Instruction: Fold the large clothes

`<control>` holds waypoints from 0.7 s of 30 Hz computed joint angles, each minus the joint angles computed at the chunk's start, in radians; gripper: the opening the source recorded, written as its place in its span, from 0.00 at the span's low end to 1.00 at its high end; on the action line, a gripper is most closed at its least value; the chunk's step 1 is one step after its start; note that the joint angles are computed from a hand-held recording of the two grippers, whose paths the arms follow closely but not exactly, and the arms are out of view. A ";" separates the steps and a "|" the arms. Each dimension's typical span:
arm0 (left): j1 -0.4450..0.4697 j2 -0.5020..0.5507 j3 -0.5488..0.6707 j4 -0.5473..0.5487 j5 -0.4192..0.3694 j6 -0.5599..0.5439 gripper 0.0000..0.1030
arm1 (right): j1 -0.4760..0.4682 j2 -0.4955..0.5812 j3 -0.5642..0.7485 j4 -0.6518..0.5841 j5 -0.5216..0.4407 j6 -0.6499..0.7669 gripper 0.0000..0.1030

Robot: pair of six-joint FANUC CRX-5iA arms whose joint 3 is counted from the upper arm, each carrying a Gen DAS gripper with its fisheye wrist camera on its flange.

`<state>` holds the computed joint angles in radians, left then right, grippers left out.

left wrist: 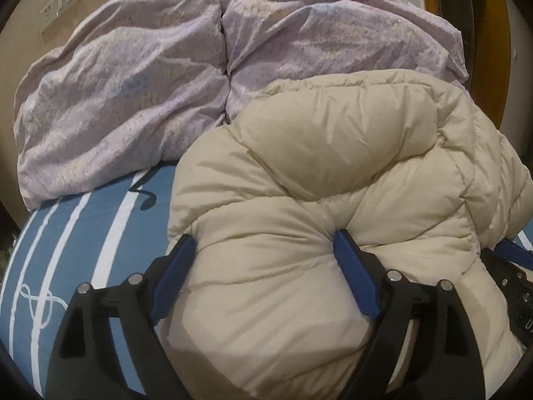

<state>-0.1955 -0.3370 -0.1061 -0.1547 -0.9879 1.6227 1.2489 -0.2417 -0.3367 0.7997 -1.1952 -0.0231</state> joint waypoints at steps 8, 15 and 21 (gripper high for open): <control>-0.001 0.024 0.020 -0.003 -0.034 0.011 0.86 | 0.016 0.037 0.113 0.011 -0.104 0.056 0.50; 0.001 0.023 0.019 -0.004 -0.033 0.010 0.87 | -0.035 0.043 0.128 0.097 -0.070 -0.014 0.50; 0.000 0.021 0.017 -0.003 -0.030 0.009 0.87 | -0.080 0.118 0.161 0.027 -0.111 0.038 0.50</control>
